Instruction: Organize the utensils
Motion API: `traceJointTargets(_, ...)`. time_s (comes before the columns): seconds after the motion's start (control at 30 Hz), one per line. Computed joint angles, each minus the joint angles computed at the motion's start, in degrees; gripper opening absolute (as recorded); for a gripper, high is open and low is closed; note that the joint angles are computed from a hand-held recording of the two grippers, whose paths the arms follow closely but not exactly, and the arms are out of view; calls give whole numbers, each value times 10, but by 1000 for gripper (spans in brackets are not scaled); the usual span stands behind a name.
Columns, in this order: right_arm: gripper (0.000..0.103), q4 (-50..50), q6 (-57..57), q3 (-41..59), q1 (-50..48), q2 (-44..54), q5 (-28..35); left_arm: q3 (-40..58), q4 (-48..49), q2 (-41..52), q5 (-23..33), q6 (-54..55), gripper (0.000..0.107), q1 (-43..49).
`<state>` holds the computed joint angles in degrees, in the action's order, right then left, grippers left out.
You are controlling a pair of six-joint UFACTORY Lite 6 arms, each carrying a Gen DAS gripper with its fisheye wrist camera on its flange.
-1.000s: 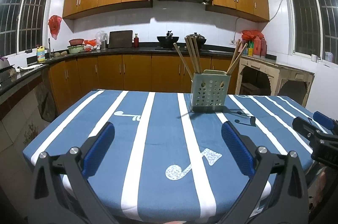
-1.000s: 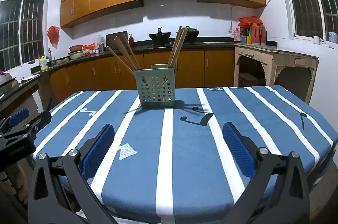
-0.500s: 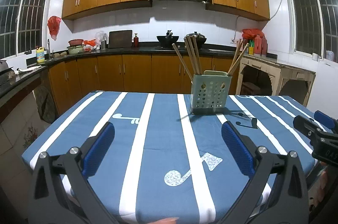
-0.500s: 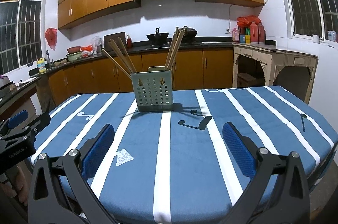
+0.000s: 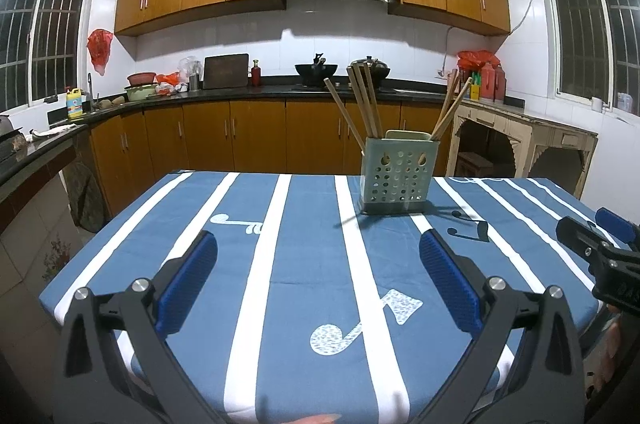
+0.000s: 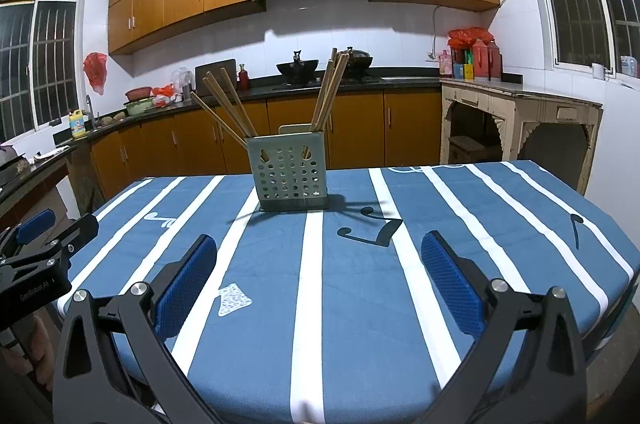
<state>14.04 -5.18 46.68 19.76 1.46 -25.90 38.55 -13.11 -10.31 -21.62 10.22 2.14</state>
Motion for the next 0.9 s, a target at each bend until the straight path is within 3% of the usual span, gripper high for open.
traceJointTargets(0.9, 101, -8, 7, 1, -5, 1, 1, 9, -4, 15, -2, 3, 99, -6)
